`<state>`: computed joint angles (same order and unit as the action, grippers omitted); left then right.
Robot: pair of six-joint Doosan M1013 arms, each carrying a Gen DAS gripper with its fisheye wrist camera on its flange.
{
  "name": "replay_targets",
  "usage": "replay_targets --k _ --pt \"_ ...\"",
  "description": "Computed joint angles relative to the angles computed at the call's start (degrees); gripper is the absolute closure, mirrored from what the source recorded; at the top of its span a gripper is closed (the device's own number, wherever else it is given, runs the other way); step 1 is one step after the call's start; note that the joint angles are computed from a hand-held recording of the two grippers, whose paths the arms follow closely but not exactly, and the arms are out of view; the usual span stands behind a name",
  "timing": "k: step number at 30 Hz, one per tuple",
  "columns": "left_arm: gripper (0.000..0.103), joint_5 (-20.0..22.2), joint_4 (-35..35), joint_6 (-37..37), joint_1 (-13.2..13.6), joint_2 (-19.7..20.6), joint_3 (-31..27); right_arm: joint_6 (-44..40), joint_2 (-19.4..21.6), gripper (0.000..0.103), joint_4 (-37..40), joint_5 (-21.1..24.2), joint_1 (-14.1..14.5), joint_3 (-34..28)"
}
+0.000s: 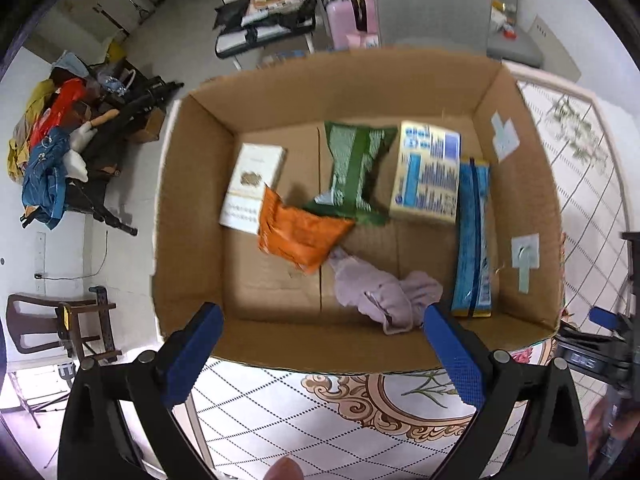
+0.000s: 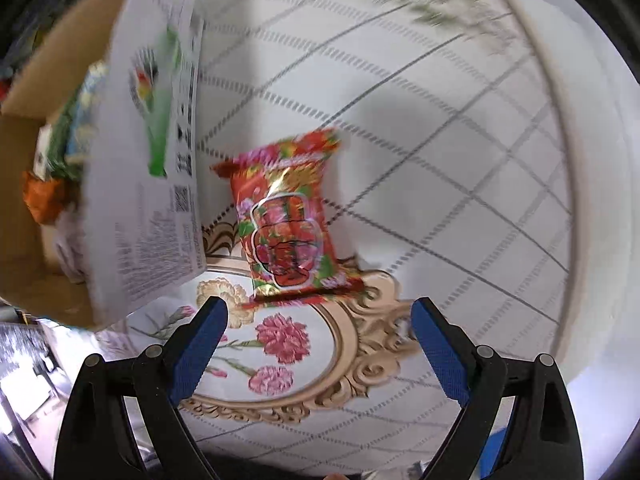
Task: Organize soft objects
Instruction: 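Reach to the red snack bag and grasp it with the right tool, then carry the red snack bag over the box and release it with the right tool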
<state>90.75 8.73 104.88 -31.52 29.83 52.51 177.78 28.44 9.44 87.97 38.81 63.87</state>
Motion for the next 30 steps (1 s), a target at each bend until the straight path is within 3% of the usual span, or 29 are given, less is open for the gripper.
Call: replay_targets --k 3,4,5,10,13,15,18,20,24,30 --pt "0.000 0.3 1.4 0.3 -0.4 0.1 0.7 -1.1 0.7 0.013 0.4 -0.9 -0.3 1.1" --pt "0.000 0.2 1.9 0.2 -0.5 0.1 0.9 -0.9 0.6 0.026 0.8 -1.1 -0.4 1.9" --pt "0.000 0.2 2.0 0.1 -0.4 0.2 1.0 -0.5 0.3 0.028 1.1 -1.8 -0.4 2.6" --pt "0.000 1.0 1.5 -1.3 0.0 0.5 1.0 0.2 -2.6 0.028 2.0 -4.9 -0.7 6.0" --pt "0.000 1.6 1.0 -2.3 0.1 0.7 1.2 -2.9 -2.0 0.016 1.1 -4.0 -1.1 5.2" --pt "0.000 1.9 1.1 -3.0 0.2 0.8 1.6 -3.6 -1.3 0.016 1.6 -3.5 -1.6 4.9" --pt "0.000 2.2 1.6 -4.0 0.4 0.9 1.8 -0.9 -0.8 0.030 2.2 -2.6 -2.1 5.0" --pt "0.000 2.7 1.3 -4.7 0.8 1.2 1.4 0.1 -0.9 0.052 1.3 -2.3 -2.0 4.5" --pt "0.000 4.8 -0.8 -6.3 2.0 2.4 -1.0 2.3 -3.2 0.054 2.9 -4.9 -2.2 6.2" --pt "0.000 9.6 -7.2 -6.5 4.0 4.2 -8.4 2.0 -3.7 0.054 -6.0 2.5 -1.0 -3.0"
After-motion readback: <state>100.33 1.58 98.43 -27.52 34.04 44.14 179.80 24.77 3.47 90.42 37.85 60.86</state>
